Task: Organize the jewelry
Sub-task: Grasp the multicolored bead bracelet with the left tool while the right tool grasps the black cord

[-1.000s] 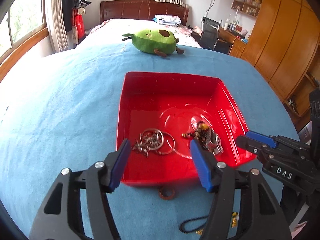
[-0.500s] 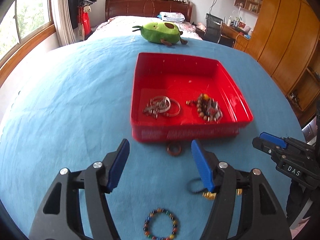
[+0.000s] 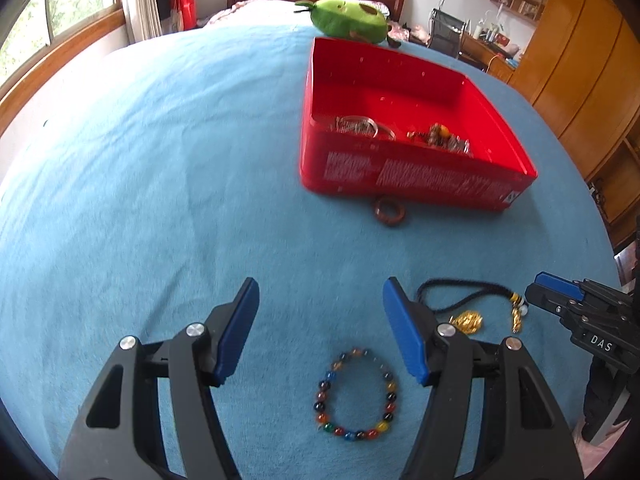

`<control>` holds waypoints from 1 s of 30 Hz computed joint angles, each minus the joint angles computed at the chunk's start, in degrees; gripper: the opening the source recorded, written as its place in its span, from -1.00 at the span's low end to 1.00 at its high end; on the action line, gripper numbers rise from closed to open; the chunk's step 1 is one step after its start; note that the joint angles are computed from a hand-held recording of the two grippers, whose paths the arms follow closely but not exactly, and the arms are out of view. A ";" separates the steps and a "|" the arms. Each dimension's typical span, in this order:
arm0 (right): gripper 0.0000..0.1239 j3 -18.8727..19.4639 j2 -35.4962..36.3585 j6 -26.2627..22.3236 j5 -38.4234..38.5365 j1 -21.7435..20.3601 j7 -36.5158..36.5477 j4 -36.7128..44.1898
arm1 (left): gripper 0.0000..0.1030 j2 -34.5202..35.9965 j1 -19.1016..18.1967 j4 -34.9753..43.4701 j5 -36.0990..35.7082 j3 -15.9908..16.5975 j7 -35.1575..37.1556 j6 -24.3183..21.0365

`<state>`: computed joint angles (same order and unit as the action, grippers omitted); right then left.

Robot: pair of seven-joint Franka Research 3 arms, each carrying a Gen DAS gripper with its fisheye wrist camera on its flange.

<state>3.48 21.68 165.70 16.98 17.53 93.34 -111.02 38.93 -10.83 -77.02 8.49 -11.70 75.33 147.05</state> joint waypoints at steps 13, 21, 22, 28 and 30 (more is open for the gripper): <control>-0.43 0.16 2.14 -2.13 0.99 0.10 -3.04 1.65 | 0.24 -1.28 -0.15 -4.17 -0.31 -0.47 -0.18 0.90; -0.66 -5.56 1.31 -1.79 -10.85 5.50 4.64 0.15 | 0.24 -1.76 -0.36 -4.71 0.34 -0.49 0.61 -0.28; -0.69 -4.94 1.10 -1.47 -10.67 4.90 4.37 -0.28 | 0.24 -2.23 -0.18 -5.58 0.47 -0.57 1.13 -0.27; -0.74 1.80 -0.21 -0.03 -1.24 -1.67 -0.57 -2.49 | 0.24 -4.30 0.24 -9.76 1.08 -0.39 2.80 0.24; -0.74 2.37 -0.64 0.33 1.04 -2.09 -1.58 -3.19 | 0.24 -4.72 0.32 -10.92 1.47 -0.42 3.42 0.28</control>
<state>5.85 21.05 166.03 18.03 15.44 91.76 -114.22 34.21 -10.51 -87.94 9.95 -12.12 78.75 147.34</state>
